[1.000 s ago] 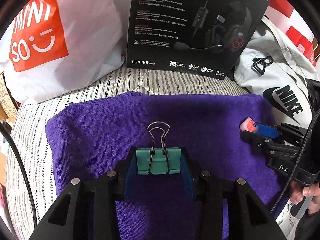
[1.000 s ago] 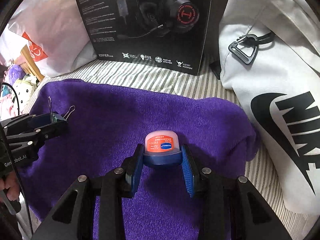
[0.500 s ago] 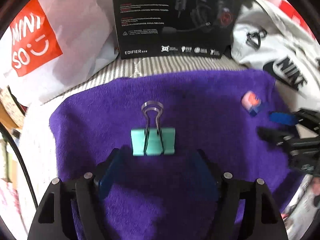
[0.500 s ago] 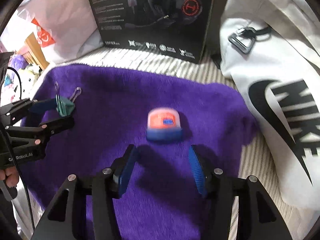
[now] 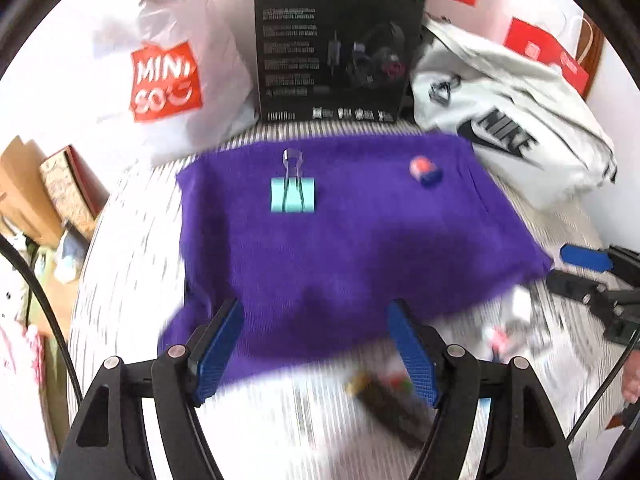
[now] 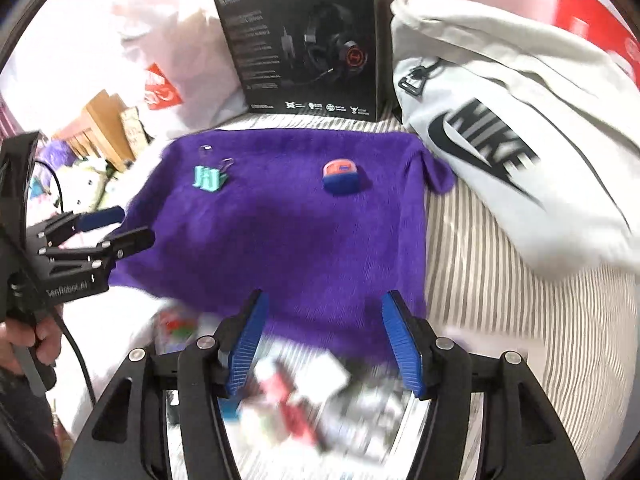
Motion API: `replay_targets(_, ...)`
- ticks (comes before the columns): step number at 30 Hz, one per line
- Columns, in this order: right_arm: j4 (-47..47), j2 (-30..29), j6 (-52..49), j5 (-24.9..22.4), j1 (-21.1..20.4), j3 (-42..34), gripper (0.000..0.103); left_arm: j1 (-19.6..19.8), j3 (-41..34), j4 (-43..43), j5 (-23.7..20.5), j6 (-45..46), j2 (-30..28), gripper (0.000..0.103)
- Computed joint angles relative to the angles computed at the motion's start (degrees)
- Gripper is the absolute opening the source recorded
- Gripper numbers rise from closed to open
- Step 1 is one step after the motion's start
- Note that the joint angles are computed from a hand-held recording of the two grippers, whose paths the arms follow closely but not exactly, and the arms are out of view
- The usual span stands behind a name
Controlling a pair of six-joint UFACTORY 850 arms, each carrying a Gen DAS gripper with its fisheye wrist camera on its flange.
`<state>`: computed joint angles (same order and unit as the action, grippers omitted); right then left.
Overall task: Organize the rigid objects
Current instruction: 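Carry the clip onto the purple towel and release while the right gripper sets the jar beside it, then grasp the black-and-gold Grand Reserve tube with the left gripper while the right grasps the white charger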
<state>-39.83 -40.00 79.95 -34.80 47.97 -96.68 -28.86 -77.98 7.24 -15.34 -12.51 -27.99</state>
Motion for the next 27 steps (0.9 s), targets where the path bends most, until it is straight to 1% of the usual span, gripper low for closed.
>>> replay_targets(2,-1.92,2.32,3.87,0.04,1.46,3.50,0.062,-0.41,4.44,4.74,0.68,-5.49,2.53,0.073)
replay_targets(3,-2.29,2.31,4.56,-0.31,1.79,3.69,0.062,-0.59,6.12,8.98,0.55,-10.26,3.44,0.073)
replay_targets(4,-2.94,3.00,5.78,-1.52,2.69,4.74,0.062,-0.61,7.52,12.11,0.38,-14.08,3.72,0.073)
replay_targets(5,-3.39,3.57,6.48,-2.11,3.17,5.54,0.062,-0.53,8.44,12.86,0.36,-15.49,3.85,0.073)
replay_targets(6,-4.30,4.35,7.98,-2.86,4.04,6.72,0.062,-0.38,9.18,11.72,0.46,-14.82,4.01,0.073)
replay_targets(8,-5.36,5.77,10.02,-2.67,4.94,8.86,0.062,-0.07,10.97,8.21,0.65,-12.44,4.37,0.073)
replay_targets(10,-6.64,7.13,12.63,-2.04,5.92,10.93,0.062,-0.13,12.36,8.90,1.38,-13.76,4.80,0.072)
replay_targets(13,-8.43,8.68,16.69,-0.80,7.19,13.38,0.063,-0.17,13.01,1.07,2.58,-6.98,5.10,0.072)
replay_targets(14,-8.77,8.87,17.49,-0.53,7.42,13.79,0.063,-0.35,12.78,0.66,2.64,-7.00,4.88,0.072)
replay_targets(15,-9.14,9.23,18.55,-0.22,7.75,14.44,0.064,-0.70,12.43,2.65,2.60,-9.25,4.58,0.072)
replay_targets(17,-9.38,9.51,19.92,0.17,8.15,15.07,0.064,-1.19,11.71,3.71,2.44,-10.36,3.92,0.072)
replay_targets(20,-9.90,10.01,21.53,1.41,8.32,16.18,0.064,-1.99,10.90,9.82,1.67,-16.78,3.14,0.072)
replay_targets(27,-10.64,10.94,23.86,3.41,8.15,18.19,0.064,-2.52,9.08,9.22,0.66,-18.37,1.87,0.073)
